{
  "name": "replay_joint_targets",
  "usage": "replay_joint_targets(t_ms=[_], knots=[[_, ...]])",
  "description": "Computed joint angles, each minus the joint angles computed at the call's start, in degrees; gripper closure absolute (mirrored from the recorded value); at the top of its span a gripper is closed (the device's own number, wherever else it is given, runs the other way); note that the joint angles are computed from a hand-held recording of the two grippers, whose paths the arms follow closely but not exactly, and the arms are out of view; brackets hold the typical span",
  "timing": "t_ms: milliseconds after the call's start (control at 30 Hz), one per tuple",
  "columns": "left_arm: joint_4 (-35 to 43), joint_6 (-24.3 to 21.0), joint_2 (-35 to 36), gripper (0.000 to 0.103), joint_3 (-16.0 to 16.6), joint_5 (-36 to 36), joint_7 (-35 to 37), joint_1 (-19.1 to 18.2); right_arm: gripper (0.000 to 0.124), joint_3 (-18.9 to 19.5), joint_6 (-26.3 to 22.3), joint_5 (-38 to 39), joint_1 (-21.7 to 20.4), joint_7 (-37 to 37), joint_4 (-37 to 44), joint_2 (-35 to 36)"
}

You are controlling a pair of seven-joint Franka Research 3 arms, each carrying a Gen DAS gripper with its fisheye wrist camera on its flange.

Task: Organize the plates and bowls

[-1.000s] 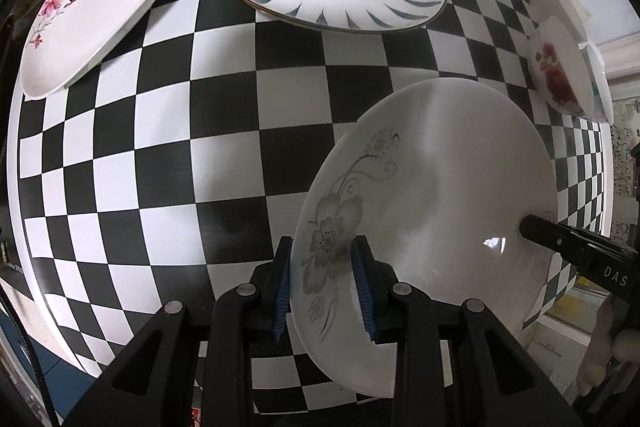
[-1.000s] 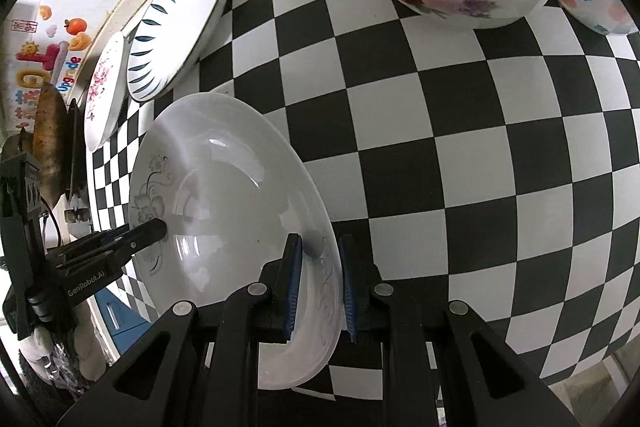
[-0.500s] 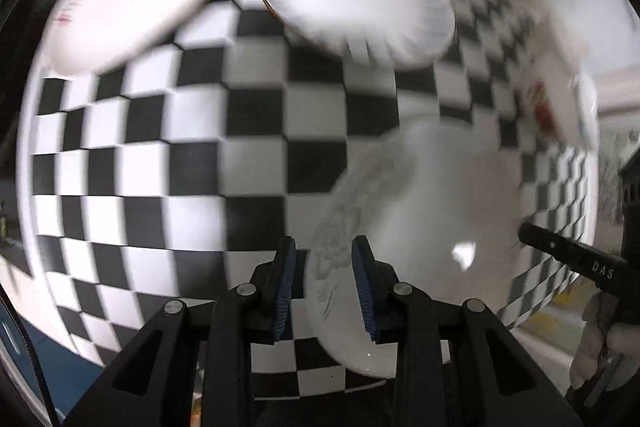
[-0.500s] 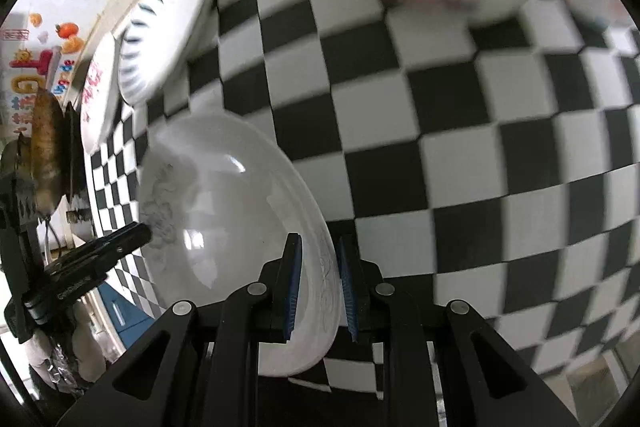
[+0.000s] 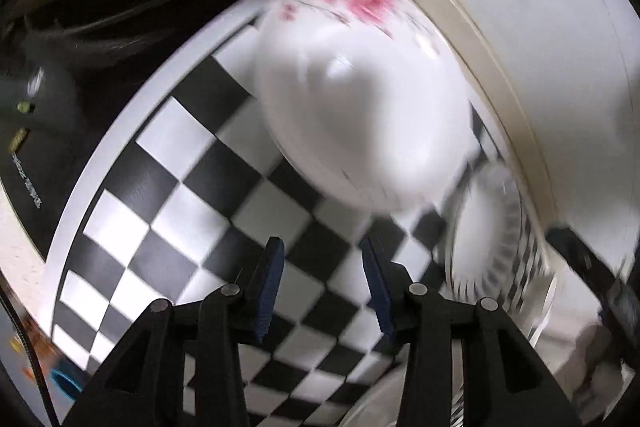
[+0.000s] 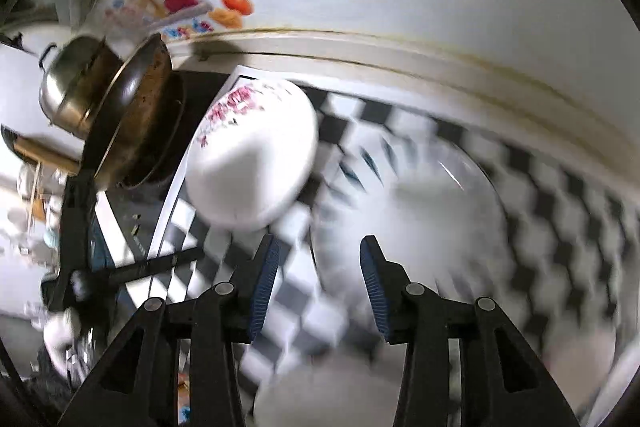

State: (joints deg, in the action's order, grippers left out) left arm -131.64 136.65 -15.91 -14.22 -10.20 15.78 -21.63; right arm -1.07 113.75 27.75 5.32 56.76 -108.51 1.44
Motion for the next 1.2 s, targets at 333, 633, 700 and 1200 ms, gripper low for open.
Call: replay_joint_targets(t_ms=[333, 633, 700, 1200], knots=[[-0.28, 2.96, 2.71, 0.065, 0.54, 2.58, -5.04, 2.59, 0.079, 3.88, -6.37, -9.38, 5.98, 6.29, 34.70, 31.35], [2.36, 1.88, 6.32, 0.071, 0.78, 4.06, -4.06, 4.16, 0.103, 6.13, -12.28, -8.64, 5.78, 4.70, 47.70, 42.29], [2.81, 1.17, 6.77, 0.074, 0.28, 5.28, -5.20, 4.27, 0.103, 6.00, -11.24, -8.56, 6.02, 3.83, 46.20, 41.29], [6.57, -4.56, 5.72, 0.074, -0.90, 8.13, -4.36, 2.56, 0.109, 4.94, -4.93, -4.61, 3.36, -2.63, 27.04, 26.01]])
